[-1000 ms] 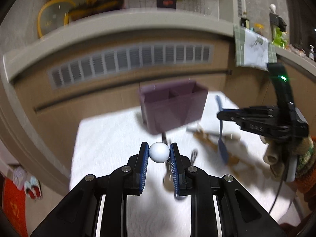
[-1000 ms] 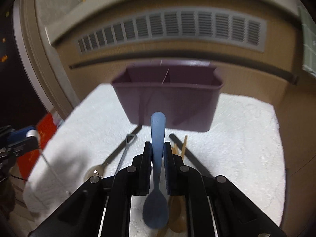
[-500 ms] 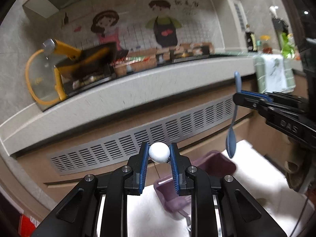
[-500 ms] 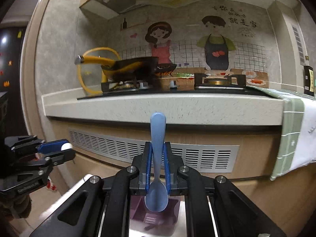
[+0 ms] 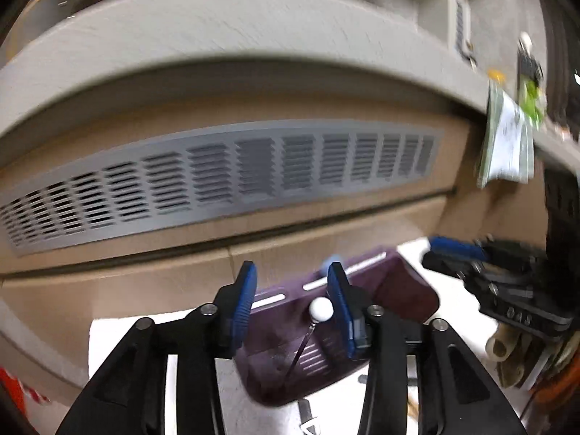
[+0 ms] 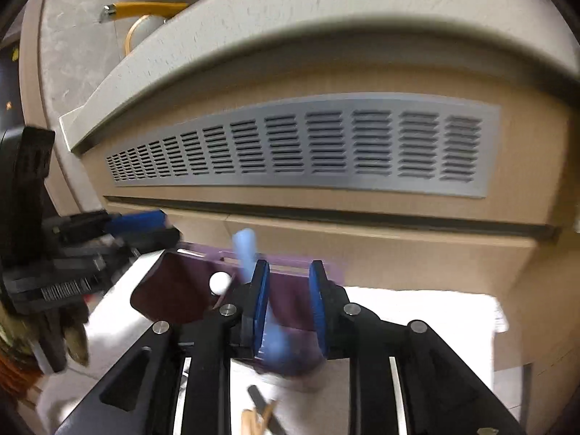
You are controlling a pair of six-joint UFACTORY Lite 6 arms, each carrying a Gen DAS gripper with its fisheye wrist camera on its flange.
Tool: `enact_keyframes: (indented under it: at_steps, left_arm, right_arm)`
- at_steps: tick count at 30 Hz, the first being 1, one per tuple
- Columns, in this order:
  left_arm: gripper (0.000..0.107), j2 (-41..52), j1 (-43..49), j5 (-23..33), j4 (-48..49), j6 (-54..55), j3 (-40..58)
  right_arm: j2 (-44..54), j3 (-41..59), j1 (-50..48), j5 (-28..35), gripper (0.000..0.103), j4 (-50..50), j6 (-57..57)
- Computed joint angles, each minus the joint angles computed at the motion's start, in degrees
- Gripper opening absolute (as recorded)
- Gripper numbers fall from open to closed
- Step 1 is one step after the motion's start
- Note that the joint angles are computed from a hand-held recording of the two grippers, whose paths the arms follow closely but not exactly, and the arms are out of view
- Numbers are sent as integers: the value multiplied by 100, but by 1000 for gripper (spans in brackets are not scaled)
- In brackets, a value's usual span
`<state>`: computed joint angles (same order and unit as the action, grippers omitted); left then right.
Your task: Organize utensils
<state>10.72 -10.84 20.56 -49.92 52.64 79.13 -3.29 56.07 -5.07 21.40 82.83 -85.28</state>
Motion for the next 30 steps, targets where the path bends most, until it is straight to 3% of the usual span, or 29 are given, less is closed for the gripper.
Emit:
enact_keyframes:
  at_steps: [4, 8, 10, 12, 17, 20, 27, 30]
  left_arm:
    - [46, -1128, 368, -77, -592, 342, -1337]
    - [46, -1944, 742, 130, -1372, 1176, -3029]
    - [46, -1978, 783, 238, -1790, 1564, -3638]
    - [46, -1798, 705, 229, -2276, 1990, -4036]
    - [45, -1674, -78, -494, -3153, 2773, -4461]
    - [42, -1722, -228, -502, -2858, 2464, -4555]
    - [39, -2350, -198, -336, -1556, 1162, -4996]
    - [35, -2755, -110, -234, -1115, 791, -5297]
  right_arm:
    - [-830, -896, -490, 486, 27, -353, -66]
    - [-476, -1364, -915, 888, 27, -1114, 249]
    - [-255, -1578, -929, 677, 28, -1135, 248]
    - [58, -1649, -1089, 861, 28, -1043, 172]
    - [-262, -2250, -840, 686, 28, -873, 131]
    - [-723, -2579, -424, 376, 28, -1187, 585]
    - [-1162, -2823, 341, 447, 28, -2021, 1544]
    - [-1267, -2831, 924, -194, 28, -2466, 2197]
